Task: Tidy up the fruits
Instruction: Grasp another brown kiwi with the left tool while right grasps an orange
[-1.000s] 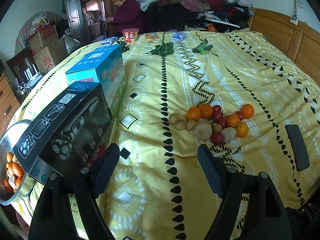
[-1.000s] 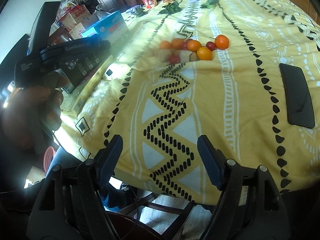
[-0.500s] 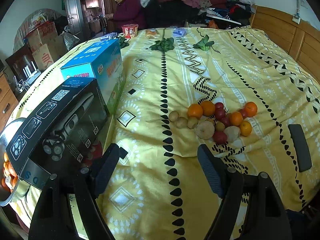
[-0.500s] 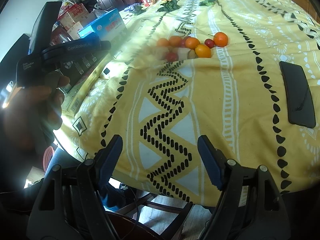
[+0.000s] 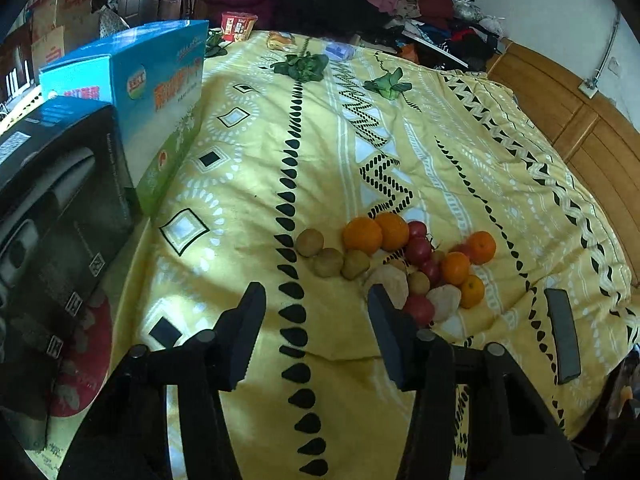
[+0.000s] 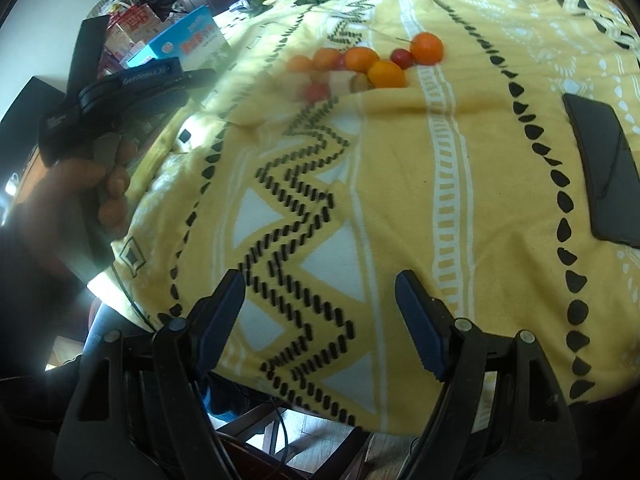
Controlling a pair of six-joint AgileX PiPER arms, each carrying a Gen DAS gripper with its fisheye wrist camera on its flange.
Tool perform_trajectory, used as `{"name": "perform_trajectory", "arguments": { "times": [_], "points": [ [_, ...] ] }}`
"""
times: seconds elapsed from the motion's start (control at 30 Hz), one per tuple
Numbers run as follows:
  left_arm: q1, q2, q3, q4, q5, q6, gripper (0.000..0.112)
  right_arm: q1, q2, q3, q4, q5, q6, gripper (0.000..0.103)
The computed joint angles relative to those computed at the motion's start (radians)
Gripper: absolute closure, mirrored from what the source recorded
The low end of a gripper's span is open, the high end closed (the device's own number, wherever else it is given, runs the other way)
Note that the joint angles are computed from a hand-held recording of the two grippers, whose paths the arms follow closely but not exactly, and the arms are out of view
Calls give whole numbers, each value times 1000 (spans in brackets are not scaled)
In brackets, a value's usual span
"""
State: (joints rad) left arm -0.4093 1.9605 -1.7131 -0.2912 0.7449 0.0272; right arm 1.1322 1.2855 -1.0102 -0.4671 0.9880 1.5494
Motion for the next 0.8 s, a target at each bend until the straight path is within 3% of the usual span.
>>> {"name": "perform_trajectory", "arguments": {
  "times": [0.17, 0.37, 0.67, 0.8],
  "points": [
    [-15, 145, -210, 8, 59, -35, 63, -68, -14, 33, 29, -45, -59, 25],
    [-37, 298, -416, 116, 139, -118, 67, -151, -36, 54, 61, -74, -137, 25],
    [-28, 345, -424, 60, 124, -48, 80, -227, -51, 41, -17, -134, -157, 25],
    [-26, 316, -387, 56, 102, -50, 93, -299, -30, 20, -6, -169, -230, 36]
  ]
}}
